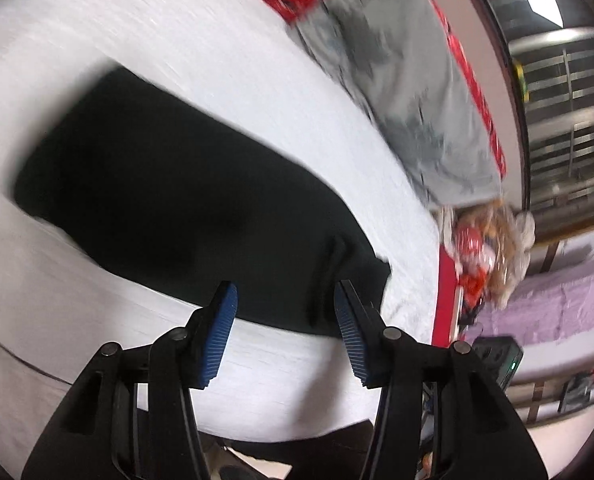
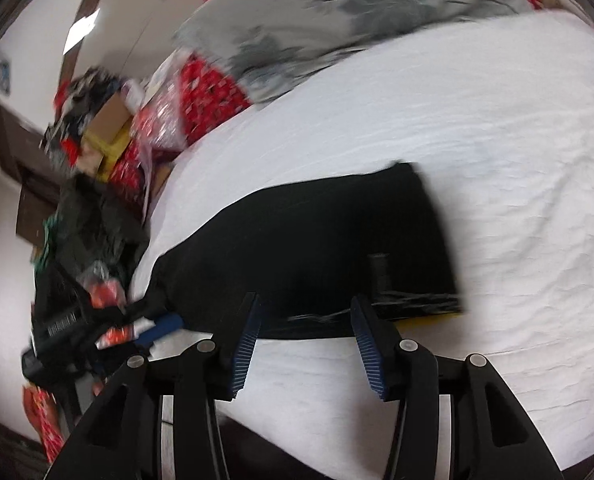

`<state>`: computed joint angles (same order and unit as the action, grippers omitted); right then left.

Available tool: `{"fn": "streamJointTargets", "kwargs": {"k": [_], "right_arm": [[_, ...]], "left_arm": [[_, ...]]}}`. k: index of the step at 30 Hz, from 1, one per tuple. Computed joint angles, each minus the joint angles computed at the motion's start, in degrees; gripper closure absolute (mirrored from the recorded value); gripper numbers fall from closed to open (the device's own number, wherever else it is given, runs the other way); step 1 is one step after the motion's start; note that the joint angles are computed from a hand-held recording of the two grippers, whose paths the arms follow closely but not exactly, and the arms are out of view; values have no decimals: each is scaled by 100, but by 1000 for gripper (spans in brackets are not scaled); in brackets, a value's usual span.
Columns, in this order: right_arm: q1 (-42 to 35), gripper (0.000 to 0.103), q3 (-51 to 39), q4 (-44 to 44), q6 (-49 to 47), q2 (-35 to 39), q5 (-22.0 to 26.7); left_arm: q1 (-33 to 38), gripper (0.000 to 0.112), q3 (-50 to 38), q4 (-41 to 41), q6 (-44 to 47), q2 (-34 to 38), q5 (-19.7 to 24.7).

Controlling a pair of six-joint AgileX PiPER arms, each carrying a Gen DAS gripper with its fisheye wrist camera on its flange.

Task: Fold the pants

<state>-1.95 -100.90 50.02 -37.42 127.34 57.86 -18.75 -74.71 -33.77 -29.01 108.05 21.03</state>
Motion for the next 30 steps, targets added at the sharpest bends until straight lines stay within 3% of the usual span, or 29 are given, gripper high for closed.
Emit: {"fn": "streamJointTargets", "kwargs": {"k": [5, 8, 10, 17, 21, 24, 25, 26, 30], "right_arm": [[652, 53, 157, -9, -8, -218, -94], [1230, 52, 146, -121, -188, -304, -279], [1669, 48, 180, -207, -431, -354, -504], [2908, 48, -48, -667, -699, -90, -1185], [3257, 48, -410, -750, -527, 263, -1405], [3349, 57, -940, -633, -344, 701, -1211], [3391, 71, -1244, -816, -103, 917, -1064], [3423, 72, -1605, -1001, 139, 1166, -847], [3459, 72, -1858, -1141, 294, 1431, -833]], "left_arm": [[806, 63, 912, -569, 836, -733, 24], [1305, 63, 928, -896, 1500, -776, 462], [1592, 63, 727, -774, 1582, -649, 868], [2343, 63, -230, -1155, 2345, 106, 2190], [2420, 63, -837, -808, 2156, 531, 2618], [2484, 63, -1071, -867, 2242, 765, 2723], [2516, 63, -1142, -916, 2294, 848, 2767], [2532, 63, -1251, -935, 2315, 953, 2822], [2581, 63, -1667, -1058, 2398, 1301, 3033]]}}
